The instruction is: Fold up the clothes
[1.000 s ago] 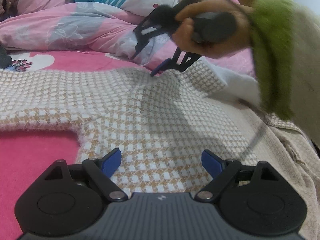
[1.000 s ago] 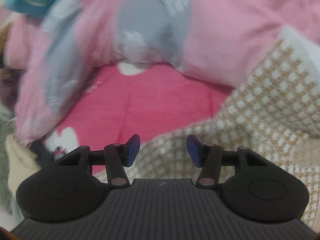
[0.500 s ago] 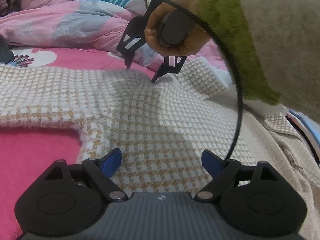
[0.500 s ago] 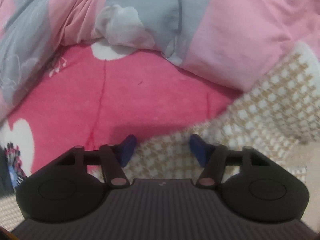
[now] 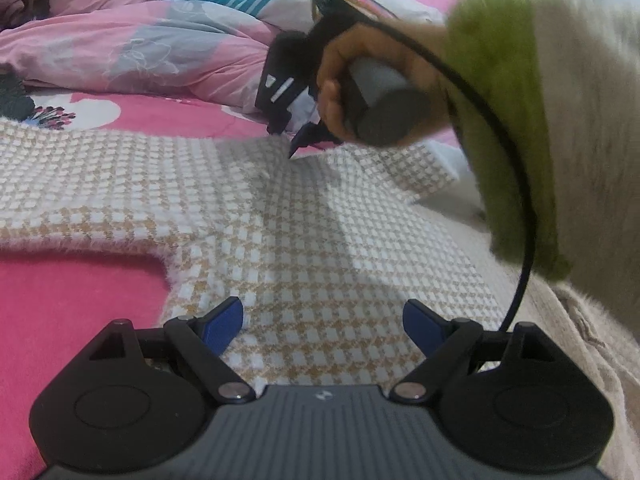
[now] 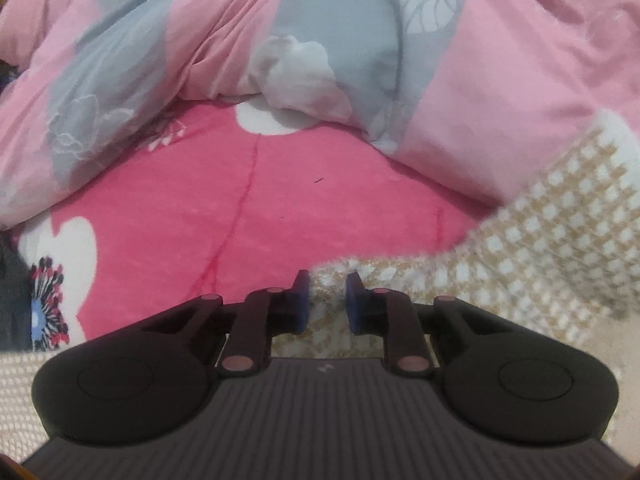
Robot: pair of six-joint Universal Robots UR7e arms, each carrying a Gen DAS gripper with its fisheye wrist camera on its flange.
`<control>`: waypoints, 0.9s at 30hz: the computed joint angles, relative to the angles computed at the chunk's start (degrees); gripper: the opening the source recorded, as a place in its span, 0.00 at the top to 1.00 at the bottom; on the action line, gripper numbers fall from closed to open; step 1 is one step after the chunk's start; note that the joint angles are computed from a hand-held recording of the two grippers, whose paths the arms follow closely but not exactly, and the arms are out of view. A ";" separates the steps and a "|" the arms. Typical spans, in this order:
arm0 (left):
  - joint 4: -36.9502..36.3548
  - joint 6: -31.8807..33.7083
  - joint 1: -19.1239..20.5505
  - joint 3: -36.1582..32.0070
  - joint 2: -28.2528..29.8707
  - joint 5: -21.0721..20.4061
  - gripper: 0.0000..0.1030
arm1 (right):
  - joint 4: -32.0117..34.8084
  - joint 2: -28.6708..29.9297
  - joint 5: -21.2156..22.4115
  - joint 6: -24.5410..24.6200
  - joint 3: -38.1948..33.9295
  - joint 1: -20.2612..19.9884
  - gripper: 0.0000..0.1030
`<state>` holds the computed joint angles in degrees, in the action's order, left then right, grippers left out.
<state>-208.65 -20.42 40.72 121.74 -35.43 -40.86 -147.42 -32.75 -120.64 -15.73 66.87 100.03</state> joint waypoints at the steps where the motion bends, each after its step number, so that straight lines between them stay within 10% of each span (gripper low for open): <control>1: 0.00 -0.14 -0.03 -0.08 0.08 0.19 0.14 | -0.90 -0.32 1.60 -0.96 0.68 -0.65 0.84; 13: -2.23 0.01 0.15 -0.02 0.46 -0.24 0.14 | -6.65 -10.99 30.14 4.99 7.49 -7.40 0.79; 21: -6.68 1.28 -0.02 2.38 -4.21 3.77 0.12 | -6.15 -24.50 34.25 -0.88 20.84 -9.93 0.79; 27: -7.20 6.21 4.43 -0.33 -6.88 14.32 0.12 | -6.88 -19.69 36.89 -0.79 21.91 -12.79 0.86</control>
